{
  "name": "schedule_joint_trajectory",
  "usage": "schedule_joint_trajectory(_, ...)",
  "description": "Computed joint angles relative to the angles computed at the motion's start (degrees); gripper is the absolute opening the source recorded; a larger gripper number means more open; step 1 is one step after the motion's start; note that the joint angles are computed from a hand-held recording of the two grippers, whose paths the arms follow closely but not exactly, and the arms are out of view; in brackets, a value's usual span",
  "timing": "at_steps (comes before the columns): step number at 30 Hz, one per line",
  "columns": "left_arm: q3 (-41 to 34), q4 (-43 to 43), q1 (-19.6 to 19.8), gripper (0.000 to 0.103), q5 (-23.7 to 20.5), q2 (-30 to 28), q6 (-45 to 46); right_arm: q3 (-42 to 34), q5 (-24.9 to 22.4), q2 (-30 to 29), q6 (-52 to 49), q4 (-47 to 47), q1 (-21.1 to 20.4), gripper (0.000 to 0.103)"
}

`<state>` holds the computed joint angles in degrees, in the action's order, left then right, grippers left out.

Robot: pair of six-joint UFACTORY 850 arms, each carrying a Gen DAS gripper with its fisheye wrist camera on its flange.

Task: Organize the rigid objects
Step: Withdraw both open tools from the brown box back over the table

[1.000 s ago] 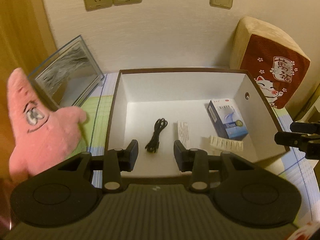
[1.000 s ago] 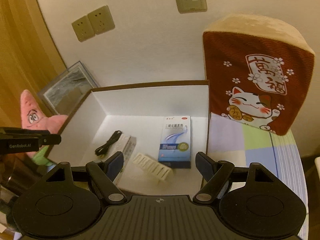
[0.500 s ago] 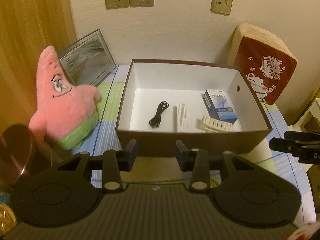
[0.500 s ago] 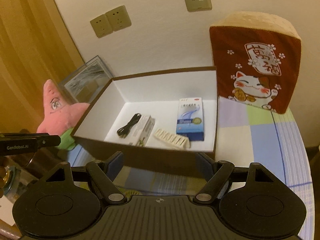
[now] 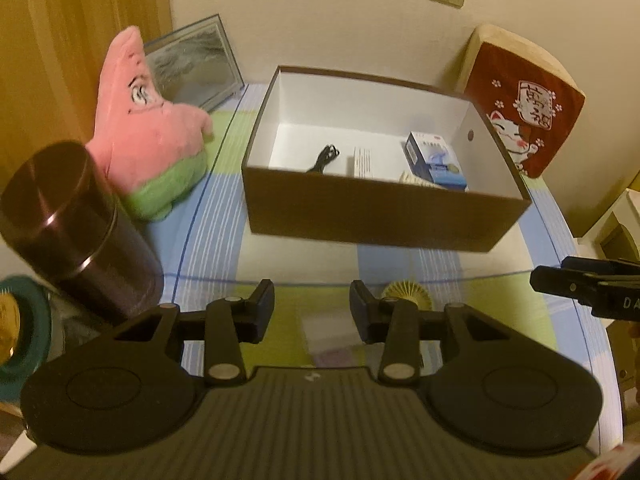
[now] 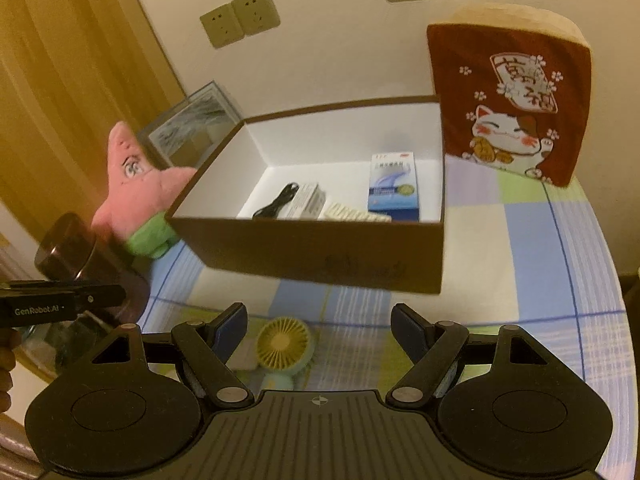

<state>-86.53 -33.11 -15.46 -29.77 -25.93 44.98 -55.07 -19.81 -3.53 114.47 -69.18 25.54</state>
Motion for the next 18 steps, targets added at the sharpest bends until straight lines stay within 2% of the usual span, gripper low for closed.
schedule_joint_trajectory(10, 6.91, 2.44, 0.69, 0.039, 1.37, 3.64, -0.93, 1.70, 0.16, 0.09, 0.74, 2.14, 2.84, 0.079)
schedule_joint_trajectory(18, 10.83, 5.40, 0.93, 0.039, 0.20, 4.69, -3.98, 2.56, 2.09, -1.14, -3.85, 8.22, 4.22, 0.079)
